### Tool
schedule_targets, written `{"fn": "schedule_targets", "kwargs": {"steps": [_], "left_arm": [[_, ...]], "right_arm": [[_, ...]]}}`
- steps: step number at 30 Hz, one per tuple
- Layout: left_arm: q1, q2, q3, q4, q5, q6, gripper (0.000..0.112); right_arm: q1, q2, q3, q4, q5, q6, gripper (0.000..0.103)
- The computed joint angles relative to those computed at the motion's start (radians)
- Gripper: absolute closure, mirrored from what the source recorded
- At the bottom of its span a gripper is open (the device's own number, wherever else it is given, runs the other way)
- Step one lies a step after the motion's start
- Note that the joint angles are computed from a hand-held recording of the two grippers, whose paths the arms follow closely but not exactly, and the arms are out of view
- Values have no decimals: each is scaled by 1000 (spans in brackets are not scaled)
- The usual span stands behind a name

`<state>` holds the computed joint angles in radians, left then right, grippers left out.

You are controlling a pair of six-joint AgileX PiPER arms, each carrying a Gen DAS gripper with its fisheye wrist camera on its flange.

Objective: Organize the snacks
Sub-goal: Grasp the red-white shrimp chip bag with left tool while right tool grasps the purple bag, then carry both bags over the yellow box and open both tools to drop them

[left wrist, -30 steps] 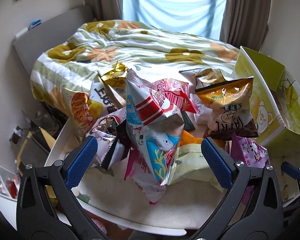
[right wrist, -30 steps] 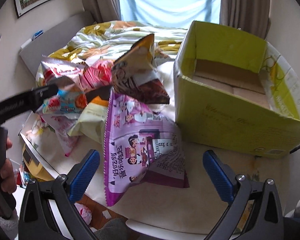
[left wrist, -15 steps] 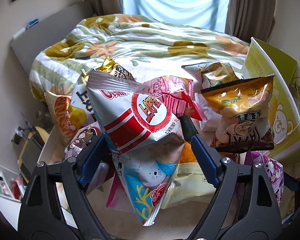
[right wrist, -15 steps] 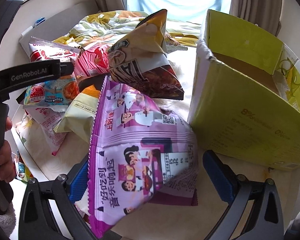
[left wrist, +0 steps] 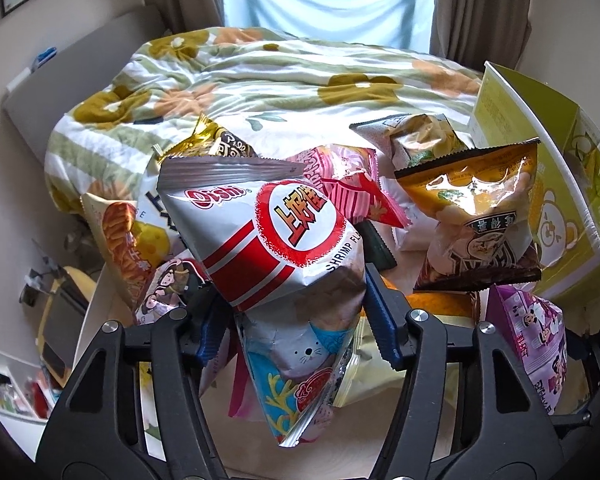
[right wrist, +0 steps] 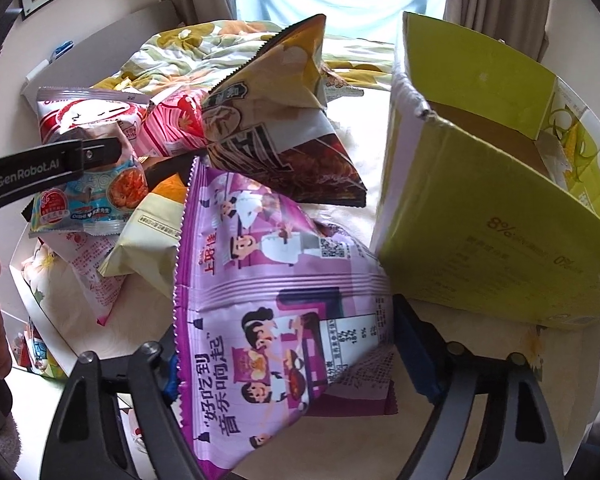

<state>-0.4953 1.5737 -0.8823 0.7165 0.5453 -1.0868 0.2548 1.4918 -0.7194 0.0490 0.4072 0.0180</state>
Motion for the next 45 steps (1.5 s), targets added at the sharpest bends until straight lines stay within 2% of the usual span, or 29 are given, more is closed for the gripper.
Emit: {"fn": "schedule_targets", "kwargs": {"steps": [5, 6, 15, 19, 23, 28, 32, 36, 40, 45], "left_arm": [[19, -45, 13, -54, -10, 75, 57], [24, -57, 16, -69, -11, 98, 57], [51, -189, 16, -203, 22, 304, 57], [78, -263, -7, -280, 54, 438, 57], [122, -314, -60, -392, 74, 605, 57], [160, -319, -166, -511, 106, 784, 57], [133, -271, -280, -518, 137, 809, 57], [69, -179, -416, -481, 168, 774, 57], [-14, -36, -601, -427, 225, 710, 57], [-85, 199, -906, -440, 315, 699, 57]], "right_arm": [[23, -43, 12, -88, 17, 129, 33], [12, -65, 20, -80, 27, 115, 34], [104, -211, 27, -216, 128, 343, 34], [145, -302, 19, -255, 209, 418, 34], [199, -379, -34, -308, 329, 513, 34], [228, -454, -127, -357, 460, 596, 34], [150, -440, -236, -314, 506, 507, 34], [3, -376, -350, -225, 503, 341, 34], [-184, -297, -457, -74, 498, 120, 34], [-367, -143, -621, 63, 522, -97, 34]]}}
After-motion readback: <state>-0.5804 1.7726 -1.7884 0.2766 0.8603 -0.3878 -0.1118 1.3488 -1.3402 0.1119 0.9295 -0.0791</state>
